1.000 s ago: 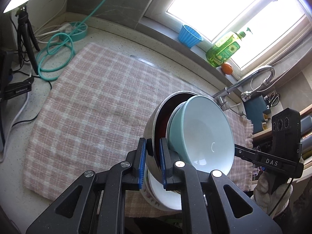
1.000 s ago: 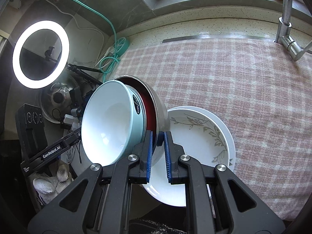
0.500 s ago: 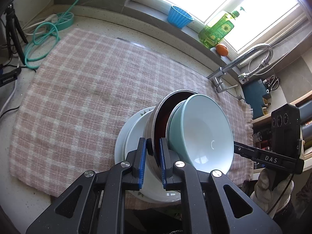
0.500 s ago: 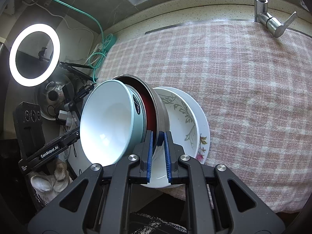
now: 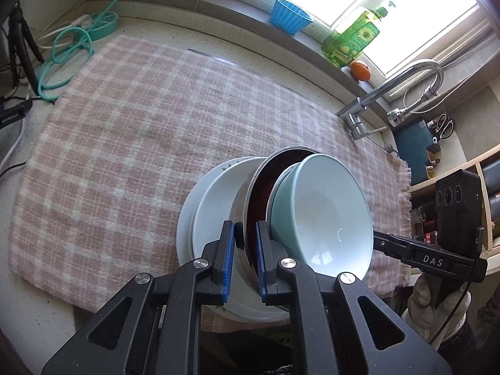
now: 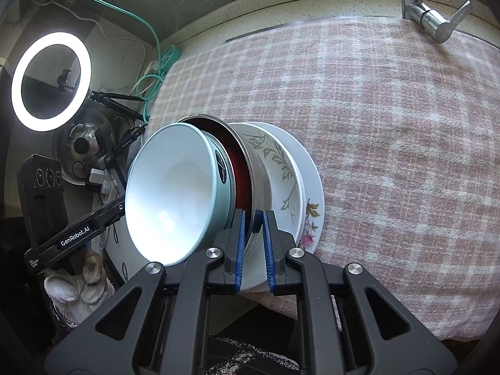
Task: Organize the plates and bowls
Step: 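Lower the nested bowl stack onto the floral plate stack, then open the right gripper and pull it back from the bowls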
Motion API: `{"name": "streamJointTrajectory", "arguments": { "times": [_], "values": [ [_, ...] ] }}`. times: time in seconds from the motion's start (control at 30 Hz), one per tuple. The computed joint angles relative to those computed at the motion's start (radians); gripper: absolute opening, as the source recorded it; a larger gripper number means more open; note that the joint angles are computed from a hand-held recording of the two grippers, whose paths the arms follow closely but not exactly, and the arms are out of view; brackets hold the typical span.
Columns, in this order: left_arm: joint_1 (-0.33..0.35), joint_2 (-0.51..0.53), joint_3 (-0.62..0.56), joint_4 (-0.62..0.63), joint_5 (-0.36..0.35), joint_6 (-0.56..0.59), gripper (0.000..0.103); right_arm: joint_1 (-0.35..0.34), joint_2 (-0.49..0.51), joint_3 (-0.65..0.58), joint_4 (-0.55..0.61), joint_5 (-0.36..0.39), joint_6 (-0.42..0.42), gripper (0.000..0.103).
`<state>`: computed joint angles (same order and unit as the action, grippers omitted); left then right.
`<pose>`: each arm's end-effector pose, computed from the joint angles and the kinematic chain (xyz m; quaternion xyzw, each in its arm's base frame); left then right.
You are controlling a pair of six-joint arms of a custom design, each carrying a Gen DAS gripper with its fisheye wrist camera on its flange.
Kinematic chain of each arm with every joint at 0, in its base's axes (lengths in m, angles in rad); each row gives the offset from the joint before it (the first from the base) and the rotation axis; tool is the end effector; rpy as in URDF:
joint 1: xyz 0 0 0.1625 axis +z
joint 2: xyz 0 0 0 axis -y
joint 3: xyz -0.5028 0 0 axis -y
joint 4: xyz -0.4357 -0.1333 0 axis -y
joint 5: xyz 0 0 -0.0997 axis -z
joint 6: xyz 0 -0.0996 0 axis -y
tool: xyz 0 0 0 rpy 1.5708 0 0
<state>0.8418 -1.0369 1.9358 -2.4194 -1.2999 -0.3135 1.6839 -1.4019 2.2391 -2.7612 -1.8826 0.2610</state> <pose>-0.2949 -0.5703 0.1535 0.2076 0.9685 -0.0456 0.1295 0.1588 -0.4878 0.2801 -0.0991 -0.9678 0.1990 0.1179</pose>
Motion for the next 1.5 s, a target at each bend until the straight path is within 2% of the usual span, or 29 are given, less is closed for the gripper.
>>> {"name": "streamJointTrajectory", "arguments": {
  "times": [0.43, 0.73, 0.87, 0.97, 1.07, 1.13, 1.23, 1.33, 1.4, 1.47, 1.5],
  "values": [
    [0.006, 0.001, 0.003, 0.002, 0.004, -0.014, 0.010, -0.001, 0.002, 0.006, -0.015, 0.011, -0.022, 0.014],
    [0.005, -0.004, 0.007, -0.008, 0.018, -0.012, 0.010, 0.023, 0.023, -0.007, -0.024, -0.033, -0.050, 0.014],
    [0.001, -0.009, 0.014, -0.011, 0.034, -0.015, 0.014, 0.025, 0.025, -0.008, -0.026, -0.040, -0.059, 0.014],
    [-0.005, -0.021, 0.023, -0.024, 0.055, -0.013, 0.014, 0.040, 0.027, -0.008, -0.038, -0.077, -0.081, 0.014],
    [-0.020, -0.034, 0.036, -0.045, 0.098, -0.003, 0.014, 0.069, 0.028, -0.006, -0.062, -0.137, -0.116, 0.022],
    [-0.032, -0.044, 0.048, -0.063, 0.122, 0.005, 0.014, 0.086, 0.022, -0.001, -0.079, -0.161, -0.141, 0.034],
    [-0.057, -0.056, 0.069, -0.091, 0.162, 0.022, 0.014, 0.110, 0.015, 0.003, -0.101, -0.195, -0.169, 0.034],
    [-0.088, -0.070, 0.096, -0.131, 0.200, 0.043, 0.023, 0.130, 0.006, 0.011, -0.127, -0.216, -0.185, 0.035],
    [-0.112, -0.080, 0.117, -0.160, 0.228, 0.057, 0.025, 0.141, 0.003, 0.019, -0.151, -0.232, -0.195, 0.035],
    [-0.132, -0.085, 0.134, -0.178, 0.248, 0.068, 0.026, 0.150, 0.001, 0.030, -0.178, -0.243, -0.203, 0.041],
    [-0.141, -0.089, 0.143, -0.185, 0.254, 0.070, 0.027, 0.152, -0.003, 0.037, -0.190, -0.244, -0.205, 0.047]
  ]
}}
